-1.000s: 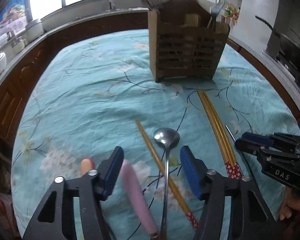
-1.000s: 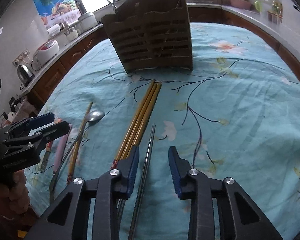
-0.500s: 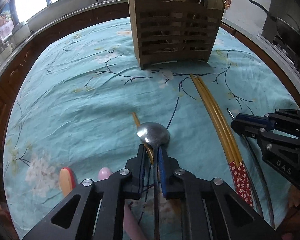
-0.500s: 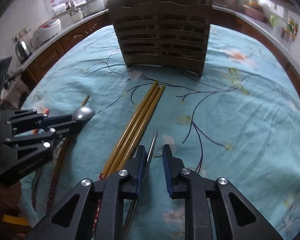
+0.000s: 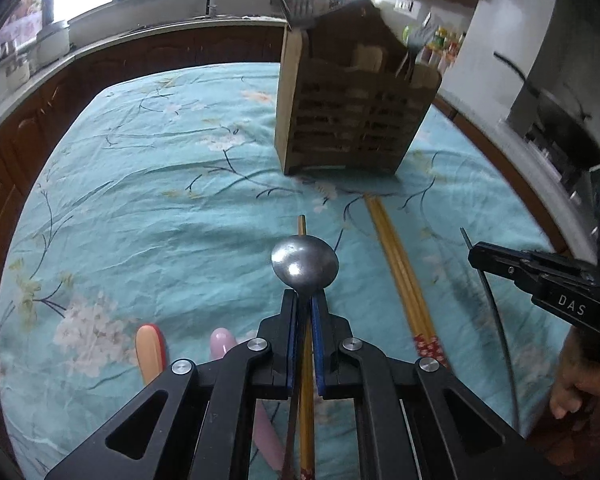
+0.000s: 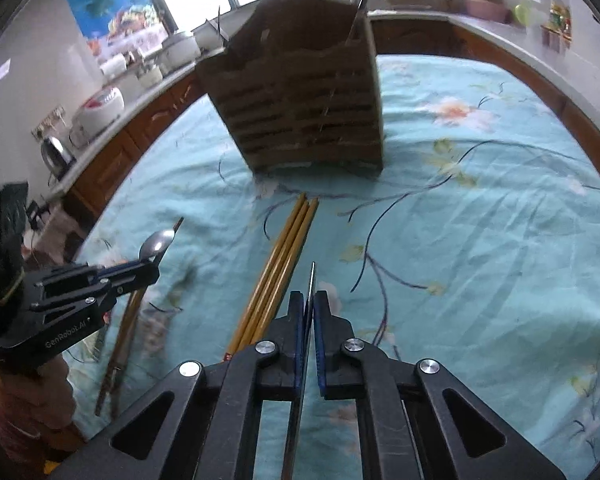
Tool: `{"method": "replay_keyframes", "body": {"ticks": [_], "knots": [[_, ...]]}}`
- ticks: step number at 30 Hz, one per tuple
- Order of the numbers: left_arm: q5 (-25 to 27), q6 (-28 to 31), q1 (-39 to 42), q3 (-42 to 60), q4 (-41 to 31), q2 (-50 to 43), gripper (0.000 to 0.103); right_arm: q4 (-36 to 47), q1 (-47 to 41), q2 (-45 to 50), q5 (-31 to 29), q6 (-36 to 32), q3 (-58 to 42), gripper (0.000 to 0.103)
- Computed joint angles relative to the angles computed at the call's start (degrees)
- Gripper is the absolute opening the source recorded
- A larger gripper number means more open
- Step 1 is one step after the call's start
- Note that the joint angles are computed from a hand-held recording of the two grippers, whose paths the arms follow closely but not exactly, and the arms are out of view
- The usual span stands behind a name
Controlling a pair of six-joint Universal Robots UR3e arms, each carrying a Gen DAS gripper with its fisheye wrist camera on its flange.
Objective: Organize utensils
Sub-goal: 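Grasp a metal spoon with the left tool while the right grasps a metal chopstick, then lift the spoon and chopstick and carry both toward the caddy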
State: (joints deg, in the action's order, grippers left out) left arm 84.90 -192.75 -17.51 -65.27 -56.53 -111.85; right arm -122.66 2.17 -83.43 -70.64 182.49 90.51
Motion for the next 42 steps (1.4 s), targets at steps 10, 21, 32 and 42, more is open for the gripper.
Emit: {"method": "replay_keyframes", "body": {"ticks": [10, 21, 32, 42], "knots": [[-2.8, -0.6, 2.1, -2.2, -0.9, 1.4, 0.005, -0.4, -1.3, -2.8, 1.4, 1.1, 1.0, 0.004], [-2.2, -0.2, 1.6, 6.0, -6.3, -5.9, 0.018, -1.1, -1.5, -3.6, 2.2, 1.9, 3.8, 0.004], [-0.5, 0.4, 0.5, 13.1, -7.2, -11.7, 0.008, -1.3, -2.1, -2.9, 3.0, 1.9, 4.4, 0.004], [-2.1, -0.6, 2.1, 3.7, -1.6, -4.7, 0.001, -1.6, -2.6, -3.7, 3.7, 1.9, 4.4, 0.004]]}}
